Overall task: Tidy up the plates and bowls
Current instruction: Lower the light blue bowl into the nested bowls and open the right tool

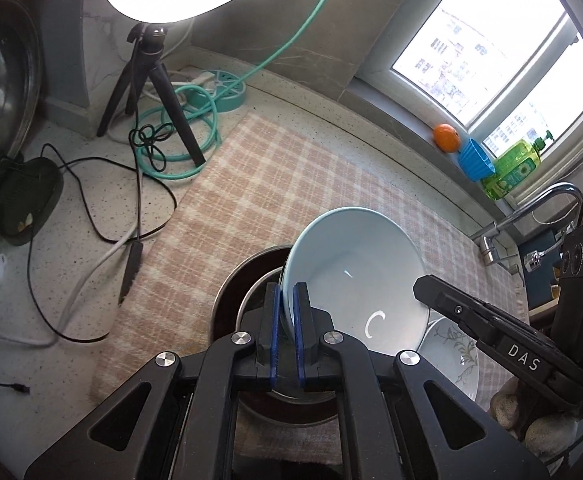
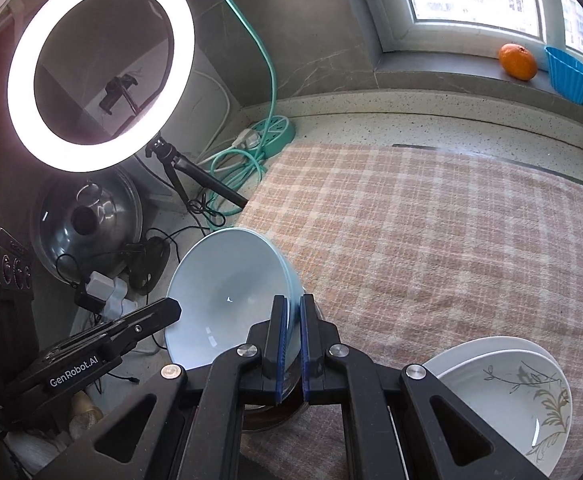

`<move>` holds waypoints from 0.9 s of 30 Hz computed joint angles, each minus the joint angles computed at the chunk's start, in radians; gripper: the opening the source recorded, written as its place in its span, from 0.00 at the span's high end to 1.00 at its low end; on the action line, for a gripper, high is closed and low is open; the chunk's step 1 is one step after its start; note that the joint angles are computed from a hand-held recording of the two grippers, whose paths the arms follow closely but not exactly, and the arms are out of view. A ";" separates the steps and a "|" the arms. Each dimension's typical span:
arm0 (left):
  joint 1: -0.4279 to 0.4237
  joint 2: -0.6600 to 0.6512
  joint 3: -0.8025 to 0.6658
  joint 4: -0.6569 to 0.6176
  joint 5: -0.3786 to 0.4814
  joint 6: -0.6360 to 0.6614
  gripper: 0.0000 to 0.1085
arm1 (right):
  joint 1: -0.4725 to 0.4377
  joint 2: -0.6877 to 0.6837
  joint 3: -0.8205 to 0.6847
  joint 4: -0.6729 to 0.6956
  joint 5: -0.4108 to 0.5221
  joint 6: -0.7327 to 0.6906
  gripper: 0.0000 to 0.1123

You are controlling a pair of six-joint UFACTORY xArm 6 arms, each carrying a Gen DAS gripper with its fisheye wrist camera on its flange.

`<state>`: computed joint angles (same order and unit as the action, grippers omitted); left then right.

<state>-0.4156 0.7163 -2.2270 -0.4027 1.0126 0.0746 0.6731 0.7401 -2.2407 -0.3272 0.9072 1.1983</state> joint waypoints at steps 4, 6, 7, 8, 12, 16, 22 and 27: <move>0.008 -0.018 0.037 -0.005 -0.006 0.002 0.96 | 0.005 0.042 -0.062 0.020 0.025 -0.017 0.95; 0.010 -0.024 0.050 -0.006 -0.008 0.001 0.96 | 0.007 0.057 -0.083 0.027 0.033 -0.024 0.95; 0.011 -0.028 0.059 -0.007 -0.008 0.002 0.96 | 0.008 0.066 -0.097 0.029 0.040 -0.028 0.95; 0.012 -0.031 0.065 -0.005 -0.008 0.003 0.96 | 0.009 0.069 -0.101 0.030 0.042 -0.029 0.95; 0.014 -0.036 0.080 -0.005 0.000 0.005 0.96 | 0.010 0.082 -0.117 0.042 0.051 -0.036 0.95; 0.017 -0.038 0.090 -0.003 0.010 0.009 0.96 | 0.013 0.086 -0.117 0.053 0.055 -0.040 0.95; 0.021 -0.030 0.090 -0.002 0.026 0.003 0.96 | 0.013 0.094 -0.111 0.082 0.057 -0.047 0.95; 0.022 -0.029 0.089 -0.001 0.038 0.002 0.96 | 0.013 0.086 -0.088 0.093 0.050 -0.049 0.95</move>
<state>-0.3931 0.6877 -2.1380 -0.4040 1.0507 0.0770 0.6863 0.8261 -2.3287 -0.2342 0.9572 1.1494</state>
